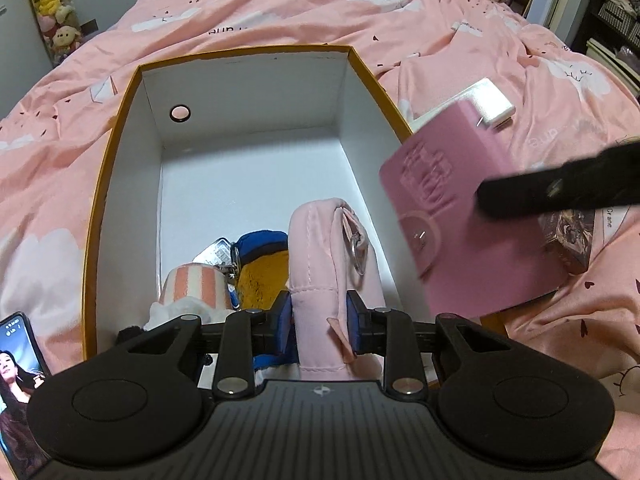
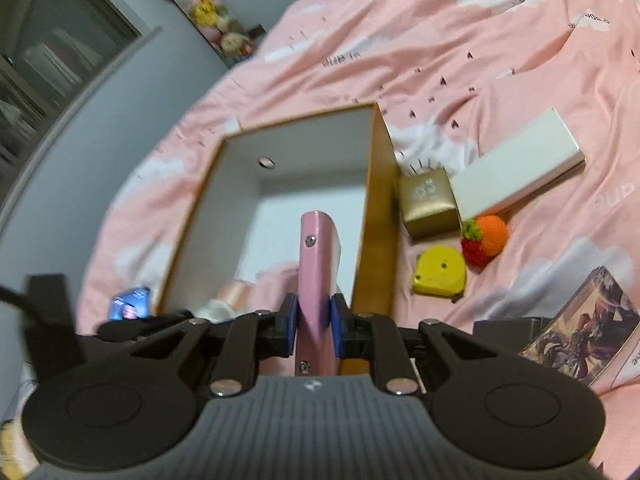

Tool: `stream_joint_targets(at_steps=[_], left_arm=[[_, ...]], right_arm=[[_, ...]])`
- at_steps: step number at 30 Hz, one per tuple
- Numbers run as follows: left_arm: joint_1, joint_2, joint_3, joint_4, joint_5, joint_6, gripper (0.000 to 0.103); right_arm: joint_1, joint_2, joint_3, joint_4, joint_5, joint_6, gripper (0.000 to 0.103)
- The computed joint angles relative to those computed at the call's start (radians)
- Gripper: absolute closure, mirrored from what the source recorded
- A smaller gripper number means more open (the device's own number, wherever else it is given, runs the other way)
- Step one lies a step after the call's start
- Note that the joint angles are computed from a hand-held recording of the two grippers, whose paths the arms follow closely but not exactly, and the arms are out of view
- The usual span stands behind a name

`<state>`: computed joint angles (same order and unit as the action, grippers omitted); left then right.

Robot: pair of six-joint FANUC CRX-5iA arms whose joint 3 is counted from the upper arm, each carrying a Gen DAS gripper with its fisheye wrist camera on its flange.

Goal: Organize objects
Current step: 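Lower the pink card holder into the box beside the bag and release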

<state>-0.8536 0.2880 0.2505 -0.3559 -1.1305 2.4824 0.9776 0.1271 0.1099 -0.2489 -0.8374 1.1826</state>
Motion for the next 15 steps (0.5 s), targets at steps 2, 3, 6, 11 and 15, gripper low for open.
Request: stream_joint_targets(at_steps=[2,3,6,11,15], left_arm=[[0.005,-0.009,-0.016,0.006,0.019,0.004,0.072],[0.008,-0.014,-0.024,0.01,0.029,0.004,0.072],[0.018,-0.031,-0.054,0.026,0.064,0.002,0.072],[0.038,-0.066,-0.113,0.062,0.137,-0.002,0.071],[0.069,-0.098,-0.184,0.128,0.236,-0.038,0.07]], right_arm=[[0.005,0.022,0.015,0.006,-0.023,-0.015,0.085],[0.011,0.031,0.018,0.018,-0.029,-0.027,0.085],[0.043,0.058,0.029,0.088,-0.052,-0.073,0.085],[0.082,0.104,0.071,0.155,-0.126,-0.124,0.084],[0.094,0.128,0.086,0.178,-0.151,-0.147,0.084]])
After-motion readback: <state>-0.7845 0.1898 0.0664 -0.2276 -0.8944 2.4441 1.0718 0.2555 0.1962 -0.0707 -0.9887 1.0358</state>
